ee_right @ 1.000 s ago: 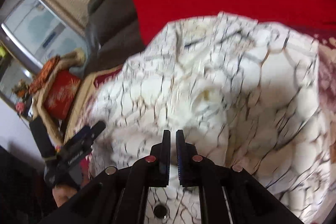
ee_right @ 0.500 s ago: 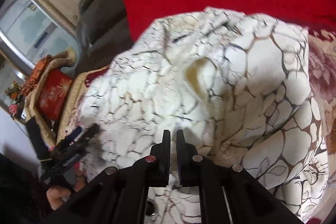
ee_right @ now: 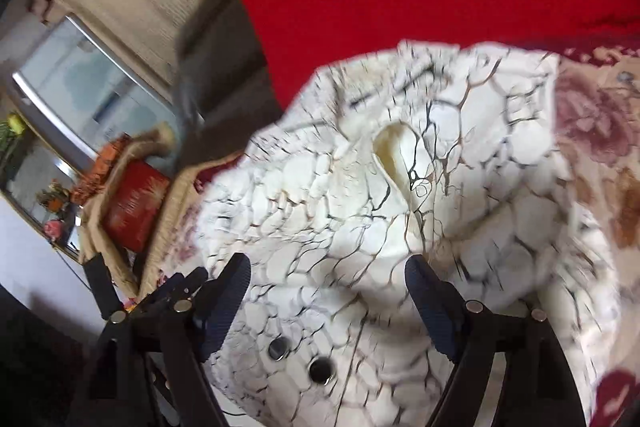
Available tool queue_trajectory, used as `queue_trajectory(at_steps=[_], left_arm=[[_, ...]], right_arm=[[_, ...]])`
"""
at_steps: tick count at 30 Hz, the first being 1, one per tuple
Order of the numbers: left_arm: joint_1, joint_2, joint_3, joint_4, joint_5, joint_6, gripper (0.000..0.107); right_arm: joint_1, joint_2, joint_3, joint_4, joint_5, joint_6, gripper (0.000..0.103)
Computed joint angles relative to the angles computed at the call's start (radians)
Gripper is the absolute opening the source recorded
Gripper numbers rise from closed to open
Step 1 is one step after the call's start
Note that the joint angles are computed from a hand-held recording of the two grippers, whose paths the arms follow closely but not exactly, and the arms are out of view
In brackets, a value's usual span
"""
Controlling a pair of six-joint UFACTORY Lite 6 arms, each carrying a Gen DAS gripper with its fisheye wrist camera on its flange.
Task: Fold large clothes
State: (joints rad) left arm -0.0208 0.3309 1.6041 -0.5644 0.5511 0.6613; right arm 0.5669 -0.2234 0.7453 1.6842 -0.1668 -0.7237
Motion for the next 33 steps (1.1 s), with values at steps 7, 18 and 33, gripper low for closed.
queue_trajectory(at_steps=[7,18,33], left_arm=[[0.231,-0.201,-0.268,-0.199,0.114,0.277,0.097],[0.467,-0.25,-0.457,-0.174,0.244,0.432,0.097],[0.459,-0.119,-0.51,-0.278,0.352,0.768,0.075]], right_arm=[[0.358,-0.275,-0.185,0.252,-0.336,-0.067,0.083],[1.12,-0.366,-0.282,0.518,-0.883,0.343,0.083],[1.29,-0.177,-0.315,0.653,-0.765,0.701,0.083]])
